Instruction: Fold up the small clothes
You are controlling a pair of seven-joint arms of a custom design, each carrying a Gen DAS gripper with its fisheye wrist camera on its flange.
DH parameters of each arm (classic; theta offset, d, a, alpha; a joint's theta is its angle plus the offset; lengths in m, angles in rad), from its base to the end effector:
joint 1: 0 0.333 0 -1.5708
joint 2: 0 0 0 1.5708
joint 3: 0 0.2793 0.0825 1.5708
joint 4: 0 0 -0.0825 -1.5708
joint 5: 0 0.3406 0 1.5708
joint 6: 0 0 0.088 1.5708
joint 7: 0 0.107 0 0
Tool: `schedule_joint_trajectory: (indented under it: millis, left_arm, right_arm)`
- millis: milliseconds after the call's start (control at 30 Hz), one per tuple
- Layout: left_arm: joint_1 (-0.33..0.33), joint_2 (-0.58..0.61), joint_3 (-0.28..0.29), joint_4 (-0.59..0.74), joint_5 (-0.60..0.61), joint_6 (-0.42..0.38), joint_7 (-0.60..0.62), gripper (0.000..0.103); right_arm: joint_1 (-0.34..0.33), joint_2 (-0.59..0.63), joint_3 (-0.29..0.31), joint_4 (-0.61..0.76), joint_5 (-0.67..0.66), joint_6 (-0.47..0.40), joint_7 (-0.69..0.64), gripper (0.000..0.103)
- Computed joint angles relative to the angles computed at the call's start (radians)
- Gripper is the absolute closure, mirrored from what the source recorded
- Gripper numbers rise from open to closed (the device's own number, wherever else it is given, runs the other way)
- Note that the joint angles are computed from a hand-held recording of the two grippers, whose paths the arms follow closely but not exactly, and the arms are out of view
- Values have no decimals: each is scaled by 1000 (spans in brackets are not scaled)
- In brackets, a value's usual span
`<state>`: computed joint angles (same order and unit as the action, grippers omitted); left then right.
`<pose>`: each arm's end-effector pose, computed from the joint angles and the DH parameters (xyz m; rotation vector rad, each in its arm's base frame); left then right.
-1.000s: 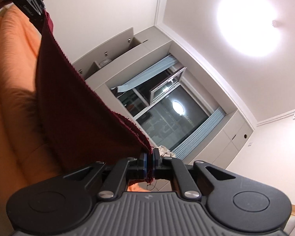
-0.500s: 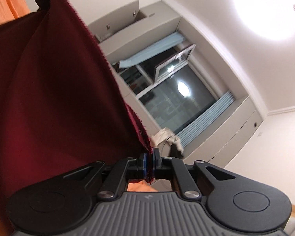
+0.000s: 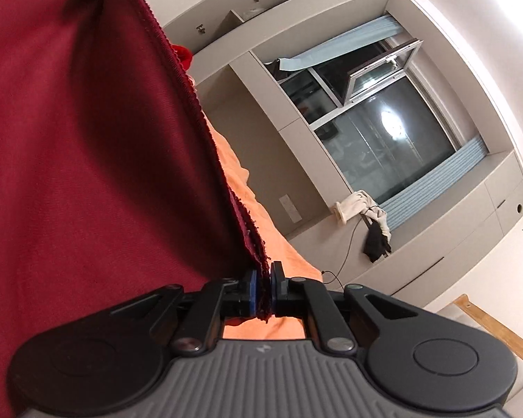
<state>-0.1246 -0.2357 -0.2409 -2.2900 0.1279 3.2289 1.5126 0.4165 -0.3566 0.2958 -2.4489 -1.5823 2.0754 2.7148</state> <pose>0.4486 -0.1959 0.5735 -1.1315 1.8489 -1.1183 0.3549 0.2458 0.4602 -1.9849 1.1528 -1.9698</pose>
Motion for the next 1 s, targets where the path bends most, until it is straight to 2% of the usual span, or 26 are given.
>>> schedule_joint_trajectory:
  millis: [67,133,200,267,300,367,433,500,567,700,833,900,1000]
  left_arm:
    - [-7,28,9,12,-8,-12,-1,93]
    - [32,46,-25,23,13,-20,-29,91]
    - [109,54,-91,27,75,-25,-80,85]
    - [109,59,-88,26,97,-37,-102,77]
    - [93,58,-72,22,94,-42,-104,73]
    - [68,56,-43,18,83,-52,-110,51]
    - [-20,51,38,9,10,-56,-64,36]
    - [-153,37,154,-6,-114,-60,37,30]
    - [-217,19,211,-18,-201,-75,112,29]
    - [-291,-15,277,-29,-343,-113,226,28]
    - [-339,-49,317,-44,-467,-150,331,28]
    - [-356,-68,328,-53,-518,-172,383,28]
    - [-360,-96,323,-65,-576,-198,448,28]
  right_arm:
    - [-7,-2,-16,-2,-5,26,12,91]
    - [-11,-13,-27,-12,13,49,27,86]
    - [-10,-29,-21,-23,41,51,40,76]
    - [-15,-54,-20,-34,69,48,38,69]
    - [-18,-67,-19,-41,81,49,45,65]
    - [-22,-97,-10,-56,115,40,67,41]
    - [-26,-129,-5,-71,147,42,82,32]
    - [-31,-167,-11,-82,192,62,89,25]
    - [-45,-209,-26,-89,232,98,89,12]
    - [-67,-306,-60,-120,324,195,100,8]
    - [-72,-403,-159,-159,437,381,140,5]
    - [-77,-433,-187,-181,483,455,154,5]
    - [-89,-445,-213,-190,531,521,101,12]
